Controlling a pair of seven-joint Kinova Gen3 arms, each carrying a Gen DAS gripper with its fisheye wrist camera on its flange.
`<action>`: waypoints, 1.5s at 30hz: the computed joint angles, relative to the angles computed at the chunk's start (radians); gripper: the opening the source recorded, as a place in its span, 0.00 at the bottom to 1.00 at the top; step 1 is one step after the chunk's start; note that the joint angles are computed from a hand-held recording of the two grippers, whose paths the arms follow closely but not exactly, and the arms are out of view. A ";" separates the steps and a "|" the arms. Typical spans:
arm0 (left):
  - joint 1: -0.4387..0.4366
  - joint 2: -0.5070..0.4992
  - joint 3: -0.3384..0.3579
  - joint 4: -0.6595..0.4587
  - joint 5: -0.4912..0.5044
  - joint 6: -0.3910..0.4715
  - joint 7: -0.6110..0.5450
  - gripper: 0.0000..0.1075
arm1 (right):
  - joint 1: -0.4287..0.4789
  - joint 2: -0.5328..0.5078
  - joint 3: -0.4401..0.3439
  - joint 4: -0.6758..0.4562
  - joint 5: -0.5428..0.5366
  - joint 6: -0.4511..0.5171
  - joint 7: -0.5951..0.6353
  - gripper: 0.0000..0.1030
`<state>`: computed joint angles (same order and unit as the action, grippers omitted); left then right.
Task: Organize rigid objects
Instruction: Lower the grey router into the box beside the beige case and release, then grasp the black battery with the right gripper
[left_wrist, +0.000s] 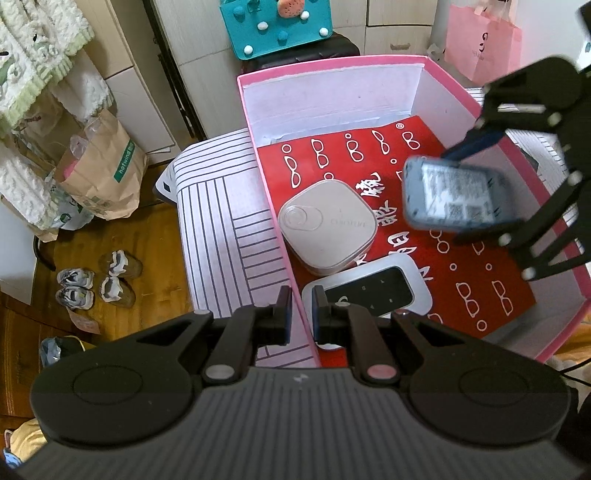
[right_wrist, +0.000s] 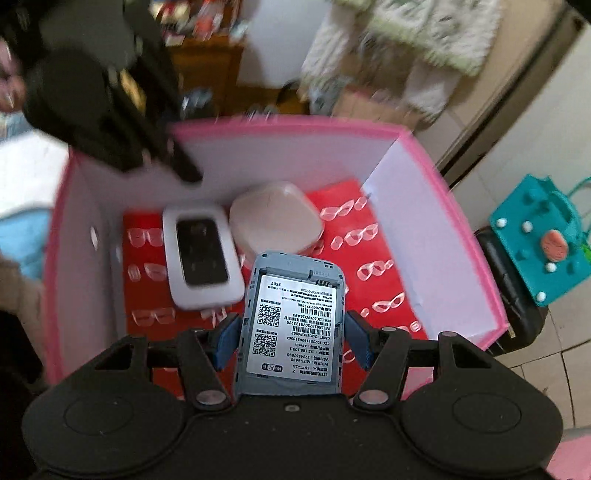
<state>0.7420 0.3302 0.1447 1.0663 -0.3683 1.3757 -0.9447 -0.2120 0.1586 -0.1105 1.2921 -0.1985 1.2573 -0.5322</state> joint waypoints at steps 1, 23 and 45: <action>-0.001 -0.001 0.000 0.003 0.000 -0.003 -0.001 0.09 | -0.011 0.007 -0.003 0.000 0.025 0.001 -0.002 0.64; -0.003 -0.008 0.002 0.013 -0.001 -0.018 0.007 0.09 | -0.148 0.141 0.052 -0.174 0.083 0.170 0.212 0.64; -0.013 -0.031 0.013 0.059 -0.007 -0.059 0.014 0.10 | 0.416 -0.115 0.198 0.167 -0.528 -0.015 -0.076 0.70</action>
<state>0.7293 0.2992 0.1575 1.1249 -0.3748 1.3166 -0.9309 0.2043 0.0433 0.0873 1.4591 -0.7266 1.2425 -0.6085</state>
